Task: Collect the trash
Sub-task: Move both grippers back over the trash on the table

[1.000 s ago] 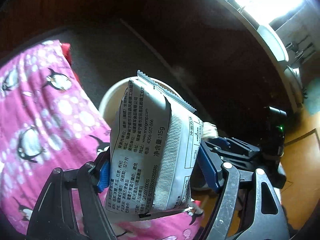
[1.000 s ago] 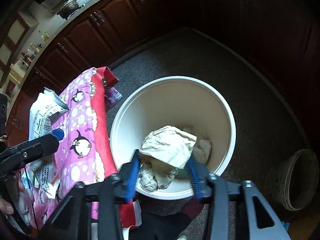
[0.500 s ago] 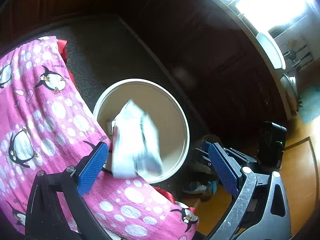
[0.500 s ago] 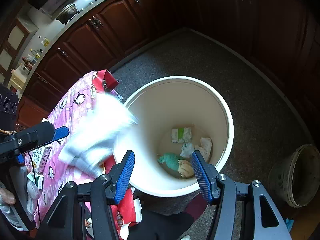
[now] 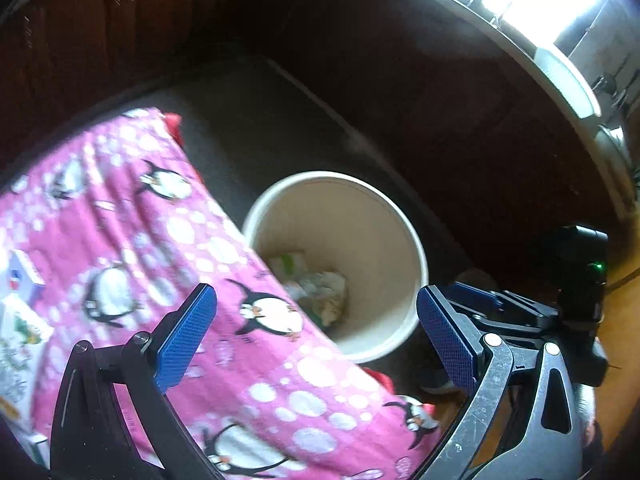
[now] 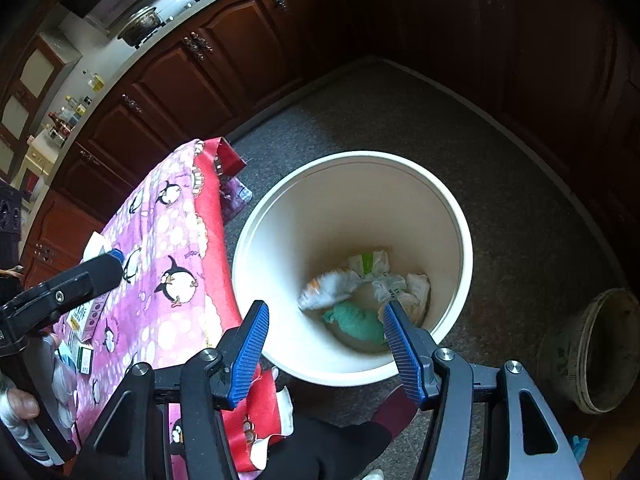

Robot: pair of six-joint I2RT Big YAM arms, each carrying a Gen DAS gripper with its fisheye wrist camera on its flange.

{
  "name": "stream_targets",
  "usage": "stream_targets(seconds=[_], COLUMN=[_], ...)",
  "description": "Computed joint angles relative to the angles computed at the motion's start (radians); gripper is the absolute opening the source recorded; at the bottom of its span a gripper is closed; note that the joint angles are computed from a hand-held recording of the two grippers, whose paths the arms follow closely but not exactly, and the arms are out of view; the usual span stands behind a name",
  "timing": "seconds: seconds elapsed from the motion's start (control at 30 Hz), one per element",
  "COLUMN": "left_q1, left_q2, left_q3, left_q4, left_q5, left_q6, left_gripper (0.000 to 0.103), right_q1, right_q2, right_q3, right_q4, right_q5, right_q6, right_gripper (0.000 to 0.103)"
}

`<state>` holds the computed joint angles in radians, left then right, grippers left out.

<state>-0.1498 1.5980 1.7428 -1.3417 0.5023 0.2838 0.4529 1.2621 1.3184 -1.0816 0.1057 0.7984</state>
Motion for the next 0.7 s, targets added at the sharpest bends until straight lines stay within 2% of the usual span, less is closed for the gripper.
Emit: stream_targets(seconds=[0.23,0.4,0.6,0.7], left_q1=[0.057,0.124,0.251,0.291], left_q2=[-0.09,-0.113,-0.112,-0.144], left_q3=[-0.071,-0.077,-0.052,-0.079], left_q4=[0.09,0.115,0.081,0.135], left_q5=[-0.071,-0.115,-0.063,-0.141], left_q6=[0.015,0.02,0.017,0.017], left_gripper=[0.1,0.1,0.1,0.1], right_q1=[0.03,0.067,0.126,0.16], right_q2=[0.024,0.055,0.116,0.157], right_q3=[0.041,0.108,0.214,0.272], right_q4=[-0.003,-0.007,-0.01,-0.009], right_q5=[0.009,0.031,0.053,0.062], right_q6=[-0.002,-0.026,-0.069,-0.09], right_gripper=[0.057,0.057,0.058,0.061])
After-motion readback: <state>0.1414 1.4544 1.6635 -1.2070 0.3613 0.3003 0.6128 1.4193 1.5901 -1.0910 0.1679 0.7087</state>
